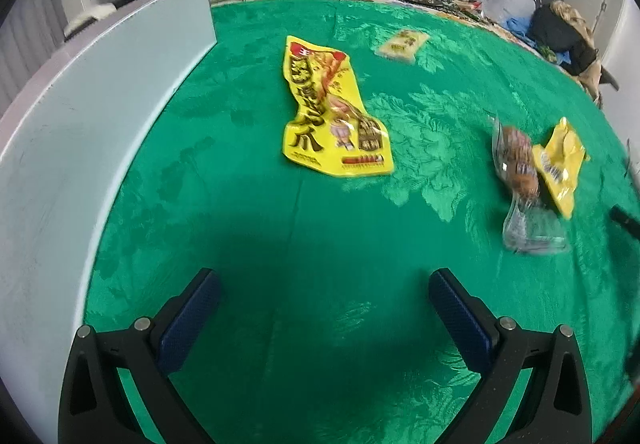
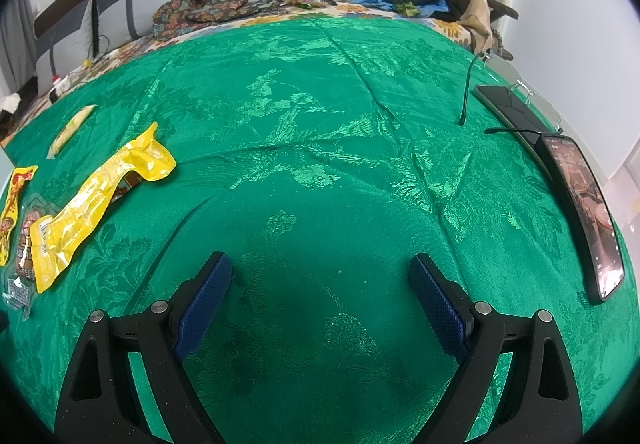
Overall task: Organize snacks
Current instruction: 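Grasp the yellow printed snack packet with the left tool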
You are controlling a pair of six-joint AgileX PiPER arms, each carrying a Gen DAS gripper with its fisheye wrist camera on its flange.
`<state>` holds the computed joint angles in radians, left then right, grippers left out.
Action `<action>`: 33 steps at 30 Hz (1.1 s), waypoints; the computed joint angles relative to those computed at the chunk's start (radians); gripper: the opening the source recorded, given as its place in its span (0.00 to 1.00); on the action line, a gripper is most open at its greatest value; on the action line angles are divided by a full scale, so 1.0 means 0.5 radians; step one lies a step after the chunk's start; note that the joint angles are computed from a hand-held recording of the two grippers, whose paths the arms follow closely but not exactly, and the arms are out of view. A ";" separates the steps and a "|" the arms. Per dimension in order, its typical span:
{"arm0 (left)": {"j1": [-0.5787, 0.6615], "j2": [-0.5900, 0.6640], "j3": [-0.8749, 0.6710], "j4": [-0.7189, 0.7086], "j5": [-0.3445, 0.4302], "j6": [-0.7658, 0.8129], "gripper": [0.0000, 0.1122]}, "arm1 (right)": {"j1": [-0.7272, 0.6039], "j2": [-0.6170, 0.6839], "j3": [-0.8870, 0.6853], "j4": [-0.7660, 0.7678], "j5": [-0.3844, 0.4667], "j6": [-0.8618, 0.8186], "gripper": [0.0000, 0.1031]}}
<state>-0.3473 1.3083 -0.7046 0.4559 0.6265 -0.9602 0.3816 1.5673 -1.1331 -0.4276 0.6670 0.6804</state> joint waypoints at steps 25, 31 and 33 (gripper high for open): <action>0.618 0.209 -0.499 -1.060 0.348 1.316 0.41 | -0.002 0.004 -0.001 0.000 -0.004 -0.001 0.90; 0.251 -0.297 -0.009 -0.790 0.266 0.912 0.43 | -0.004 0.005 -0.001 0.000 -0.005 -0.003 0.90; 0.130 -0.309 0.074 -0.610 0.186 0.679 0.51 | -0.004 0.005 -0.001 0.000 -0.006 -0.003 0.90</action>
<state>-0.2821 1.1539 -0.6674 0.1508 0.7194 -0.6206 0.3796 1.5699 -1.1335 -0.4274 0.6638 0.6791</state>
